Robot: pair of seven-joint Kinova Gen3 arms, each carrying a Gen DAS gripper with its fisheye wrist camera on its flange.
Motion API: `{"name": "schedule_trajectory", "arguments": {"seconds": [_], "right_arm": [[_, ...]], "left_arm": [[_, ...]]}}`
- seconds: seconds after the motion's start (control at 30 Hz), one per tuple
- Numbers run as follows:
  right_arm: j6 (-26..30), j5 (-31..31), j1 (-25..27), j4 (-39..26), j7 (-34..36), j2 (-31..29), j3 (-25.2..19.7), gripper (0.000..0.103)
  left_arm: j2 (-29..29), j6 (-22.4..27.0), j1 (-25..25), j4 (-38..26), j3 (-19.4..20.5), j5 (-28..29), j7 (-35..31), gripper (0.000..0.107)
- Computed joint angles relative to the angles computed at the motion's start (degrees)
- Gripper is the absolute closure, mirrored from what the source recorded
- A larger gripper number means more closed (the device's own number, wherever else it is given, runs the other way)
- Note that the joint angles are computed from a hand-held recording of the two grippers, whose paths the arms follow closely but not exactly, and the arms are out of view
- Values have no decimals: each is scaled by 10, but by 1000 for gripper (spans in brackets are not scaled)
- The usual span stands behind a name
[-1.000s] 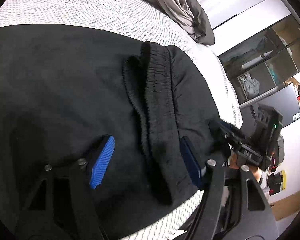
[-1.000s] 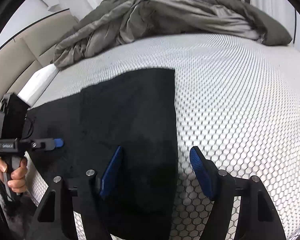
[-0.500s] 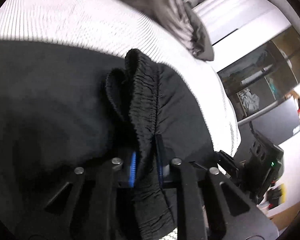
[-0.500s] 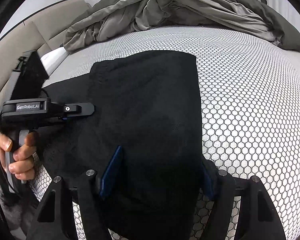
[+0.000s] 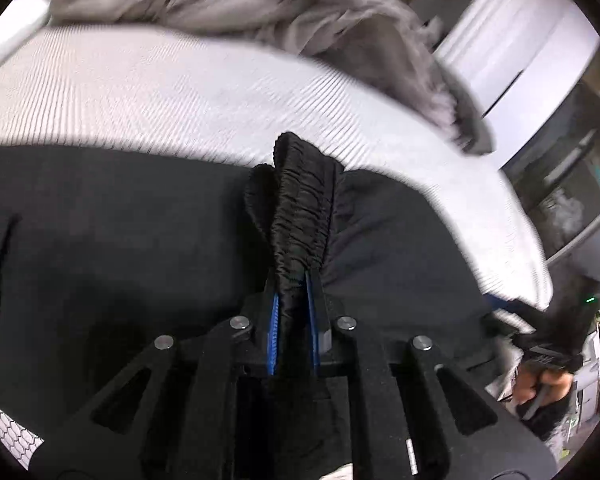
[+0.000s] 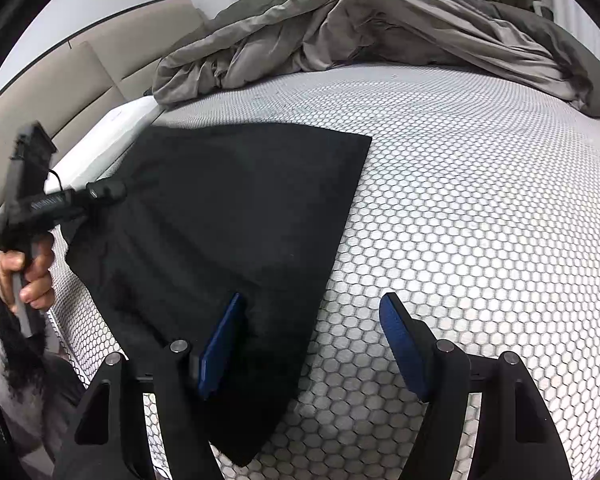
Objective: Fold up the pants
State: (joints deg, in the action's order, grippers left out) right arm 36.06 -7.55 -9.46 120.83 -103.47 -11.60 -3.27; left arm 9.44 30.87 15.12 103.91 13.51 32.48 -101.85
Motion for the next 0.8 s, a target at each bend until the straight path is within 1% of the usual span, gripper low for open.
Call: {"name": "schedule_trajectory", "arguments": {"seconds": [0.07,0.1,0.13,0.2,0.23,0.27,0.33,0.4,0.43,0.47,0.53,0.57,0.6,0.63,0.67,0.7,0.73,0.77,0.8], "right_arm": [[-3,-6,-4,-3,8,10,3,31],[-3,-6,-4,-5,9,13,2,31],[-4,-2,-3,-5,6,15,0,31],[-3,-1,-3,-4,6,17,-1,31],[-1,-5,-4,-3,8,13,1,31],[-2,-5,-3,-1,8,11,1,31],[2,-7,-1,2,11,7,5,31],[7,-14,0,5,22,4,12,31],[14,-16,1,4,26,1,15,31],[17,-19,2,5,30,-1,17,31],[26,-22,5,6,35,-9,20,31],[35,-30,5,5,46,-17,25,31],[44,-45,-1,5,66,-23,37,31],[55,-62,-8,5,89,-27,49,31],[64,-73,-12,6,105,-32,54,31],[75,-74,-16,8,113,-34,53,31],[91,-65,-15,6,114,-31,42,31],[103,-48,-7,6,105,-31,20,31],[113,-24,1,9,99,-33,-6,31]], "left_arm": [[6,6,-28,2,16,22,-18,97],[6,12,-36,4,15,43,-40,97],[3,16,-34,7,6,56,-57,97],[-2,28,-20,1,-17,71,-63,97],[-11,26,-6,1,-35,66,-52,97],[-19,16,19,6,-61,51,-39,97],[-28,-6,70,8,-112,4,-13,97],[-15,10,110,-6,-157,-40,30,97],[-14,17,116,-10,-166,-51,50,97],[-19,14,112,-7,-164,-53,60,97],[-40,-9,101,8,-143,-59,53,97],[-50,-19,102,15,-136,-63,41,93],[-57,-24,108,20,-137,-57,26,88],[-62,-31,118,23,-138,-42,7,73],[-64,-36,125,25,-134,-20,-14,56],[-64,-37,122,23,-124,1,-35,47],[-64,-35,129,22,-119,14,-50,37],[-55,-33,144,10,-110,17,-57,35],[-43,-26,148,-3,-95,22,-73,35]]}}
